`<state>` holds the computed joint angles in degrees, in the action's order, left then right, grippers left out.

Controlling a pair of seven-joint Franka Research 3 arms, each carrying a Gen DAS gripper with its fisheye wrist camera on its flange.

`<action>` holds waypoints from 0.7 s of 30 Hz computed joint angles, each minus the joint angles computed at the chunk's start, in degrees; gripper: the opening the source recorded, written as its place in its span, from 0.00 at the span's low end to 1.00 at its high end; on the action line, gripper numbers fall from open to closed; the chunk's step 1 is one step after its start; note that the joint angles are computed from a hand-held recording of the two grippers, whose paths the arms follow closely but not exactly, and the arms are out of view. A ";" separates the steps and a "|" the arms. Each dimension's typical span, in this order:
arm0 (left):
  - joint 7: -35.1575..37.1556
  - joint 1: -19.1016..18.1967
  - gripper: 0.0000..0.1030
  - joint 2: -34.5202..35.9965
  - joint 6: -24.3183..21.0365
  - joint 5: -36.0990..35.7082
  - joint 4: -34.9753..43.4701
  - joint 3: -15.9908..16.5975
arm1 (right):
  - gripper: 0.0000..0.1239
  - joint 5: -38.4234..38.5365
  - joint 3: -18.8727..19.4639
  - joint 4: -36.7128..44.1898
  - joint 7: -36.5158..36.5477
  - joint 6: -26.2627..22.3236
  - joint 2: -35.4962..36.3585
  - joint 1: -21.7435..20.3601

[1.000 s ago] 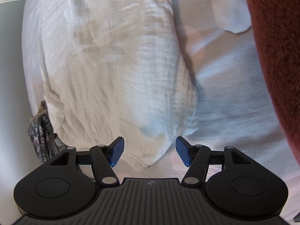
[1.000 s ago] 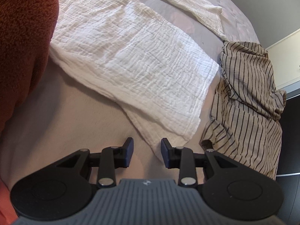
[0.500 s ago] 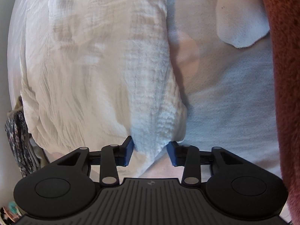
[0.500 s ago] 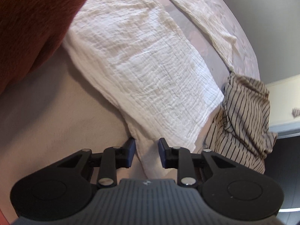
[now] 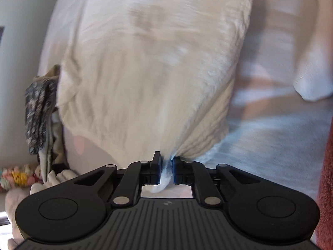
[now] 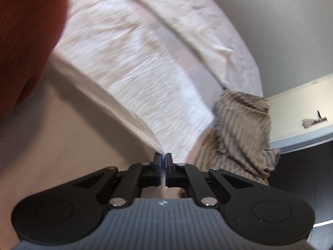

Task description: Fold clothes

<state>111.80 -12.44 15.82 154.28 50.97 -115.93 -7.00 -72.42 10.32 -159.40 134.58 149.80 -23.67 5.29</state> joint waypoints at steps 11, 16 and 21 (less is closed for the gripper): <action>-9.42 -0.25 0.07 -0.41 -0.07 -3.89 7.68 -0.19 | 0.02 -8.07 -2.23 15.10 12.05 -6.84 6.06 -1.11; -8.38 -1.15 0.07 3.92 -3.30 -5.55 16.07 -0.16 | 0.02 -8.94 -3.89 26.13 10.40 -10.85 14.70 -0.15; -5.19 -2.50 0.07 12.32 -8.17 -8.85 29.54 0.41 | 0.02 -9.18 -6.99 38.95 8.24 -13.54 25.29 2.24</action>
<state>106.61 -14.93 28.14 146.11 42.12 -86.39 -6.58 -81.60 3.33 -120.45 142.82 136.25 1.62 7.54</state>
